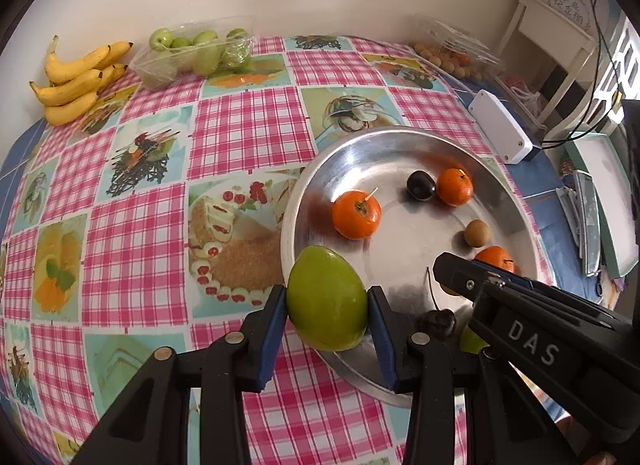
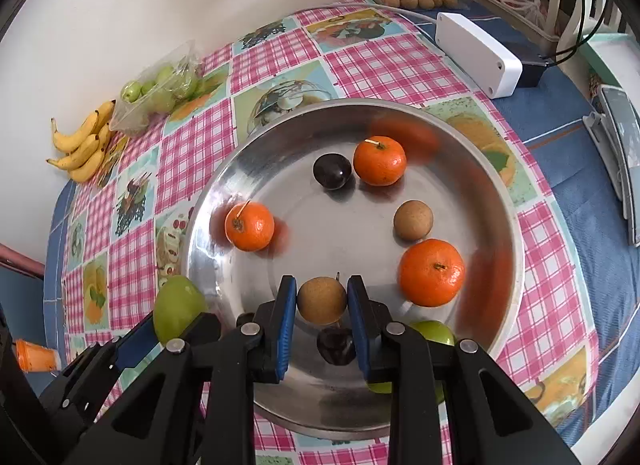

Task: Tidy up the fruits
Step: 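Carry the kiwi and green pear over the steel bowl, then lower the kiwi and pear into the bowl and open both tools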

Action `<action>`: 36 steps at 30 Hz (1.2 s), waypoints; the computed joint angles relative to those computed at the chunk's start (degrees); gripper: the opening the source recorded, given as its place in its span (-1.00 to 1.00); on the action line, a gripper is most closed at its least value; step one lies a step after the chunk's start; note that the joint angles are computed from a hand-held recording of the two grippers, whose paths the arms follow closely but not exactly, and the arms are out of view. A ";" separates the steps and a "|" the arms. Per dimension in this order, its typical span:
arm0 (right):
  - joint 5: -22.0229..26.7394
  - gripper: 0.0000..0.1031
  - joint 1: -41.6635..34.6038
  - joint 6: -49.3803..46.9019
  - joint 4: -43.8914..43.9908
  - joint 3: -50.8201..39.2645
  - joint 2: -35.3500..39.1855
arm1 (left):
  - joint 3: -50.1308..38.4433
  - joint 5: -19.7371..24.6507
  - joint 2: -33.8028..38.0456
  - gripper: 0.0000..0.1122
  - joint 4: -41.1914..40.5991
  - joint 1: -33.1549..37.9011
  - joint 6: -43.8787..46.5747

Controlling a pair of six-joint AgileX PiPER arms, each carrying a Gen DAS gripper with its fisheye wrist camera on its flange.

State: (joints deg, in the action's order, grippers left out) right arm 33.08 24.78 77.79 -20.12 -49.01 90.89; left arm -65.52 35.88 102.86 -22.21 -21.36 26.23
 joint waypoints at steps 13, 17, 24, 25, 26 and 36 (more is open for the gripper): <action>-2.33 -0.46 -2.97 0.52 -0.59 -0.96 2.39 | -2.92 -1.79 2.96 -0.23 -3.65 -1.04 3.60; -2.70 -0.46 -3.51 -0.06 -0.16 -1.11 2.84 | -3.41 -1.65 3.56 -0.23 -4.07 -1.20 3.82; -3.67 -0.46 -3.59 -0.43 0.90 -1.04 3.60 | -3.16 -1.42 3.09 -0.23 -2.99 -1.63 3.34; -3.79 -0.46 -3.66 -0.49 0.97 -0.99 3.64 | -3.12 -1.26 2.98 -0.23 -3.05 -1.65 3.51; -3.91 -0.46 -3.70 -0.56 1.09 -0.88 3.60 | -3.00 -1.18 2.80 -0.23 -3.04 -1.64 3.63; -3.06 -0.38 -3.45 -0.43 0.26 -1.30 3.00 | -3.06 0.52 1.63 -0.23 -4.35 -0.36 5.02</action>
State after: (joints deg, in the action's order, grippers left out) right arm 30.02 21.33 77.37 -19.86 -50.30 93.89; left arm -68.58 36.40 104.49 -26.56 -21.71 31.24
